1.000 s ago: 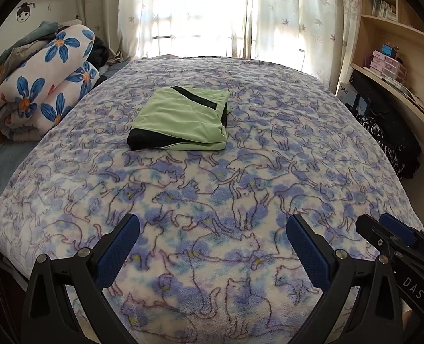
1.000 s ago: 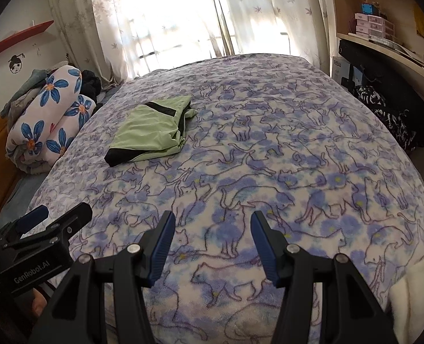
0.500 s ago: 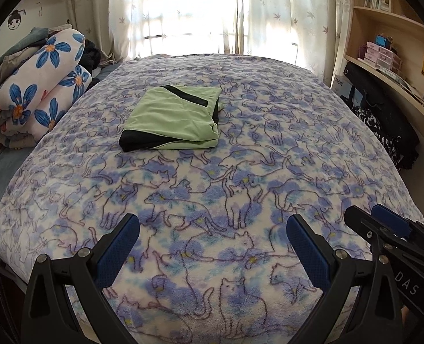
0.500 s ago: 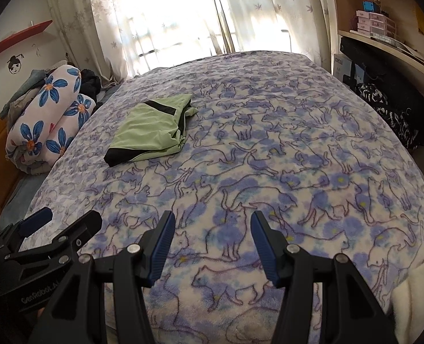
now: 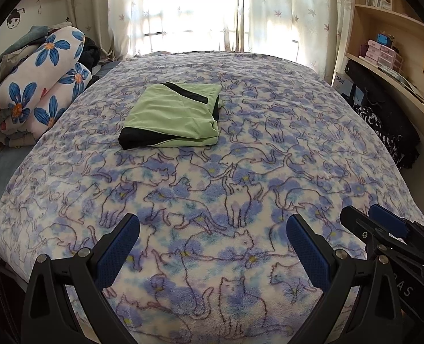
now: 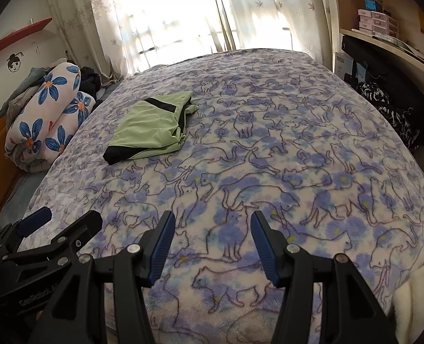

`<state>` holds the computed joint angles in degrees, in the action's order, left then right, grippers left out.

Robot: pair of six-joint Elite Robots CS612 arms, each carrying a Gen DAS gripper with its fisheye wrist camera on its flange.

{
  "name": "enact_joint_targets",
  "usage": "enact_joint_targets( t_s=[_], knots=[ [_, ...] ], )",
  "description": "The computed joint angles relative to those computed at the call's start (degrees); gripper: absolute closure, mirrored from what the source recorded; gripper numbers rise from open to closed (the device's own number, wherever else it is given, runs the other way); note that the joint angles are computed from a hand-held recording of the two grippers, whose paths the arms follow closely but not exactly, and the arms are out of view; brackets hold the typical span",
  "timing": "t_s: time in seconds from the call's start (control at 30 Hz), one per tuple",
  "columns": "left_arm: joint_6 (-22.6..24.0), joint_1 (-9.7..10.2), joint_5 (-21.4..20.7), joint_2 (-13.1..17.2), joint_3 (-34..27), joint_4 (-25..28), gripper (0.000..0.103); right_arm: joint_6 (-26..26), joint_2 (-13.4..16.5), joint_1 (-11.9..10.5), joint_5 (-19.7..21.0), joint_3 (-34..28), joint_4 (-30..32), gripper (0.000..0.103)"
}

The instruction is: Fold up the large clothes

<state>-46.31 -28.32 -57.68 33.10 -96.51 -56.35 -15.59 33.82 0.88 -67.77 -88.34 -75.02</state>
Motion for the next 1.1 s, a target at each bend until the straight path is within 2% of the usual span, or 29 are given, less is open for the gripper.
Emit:
enact_joint_targets(
  t_s=[1.1],
  knots=[
    [0.04,0.21,-0.84,0.56,-0.76,0.43,0.001,-0.39,0.24,0.25,-1.38,0.64,-0.42,0.048]
  ],
)
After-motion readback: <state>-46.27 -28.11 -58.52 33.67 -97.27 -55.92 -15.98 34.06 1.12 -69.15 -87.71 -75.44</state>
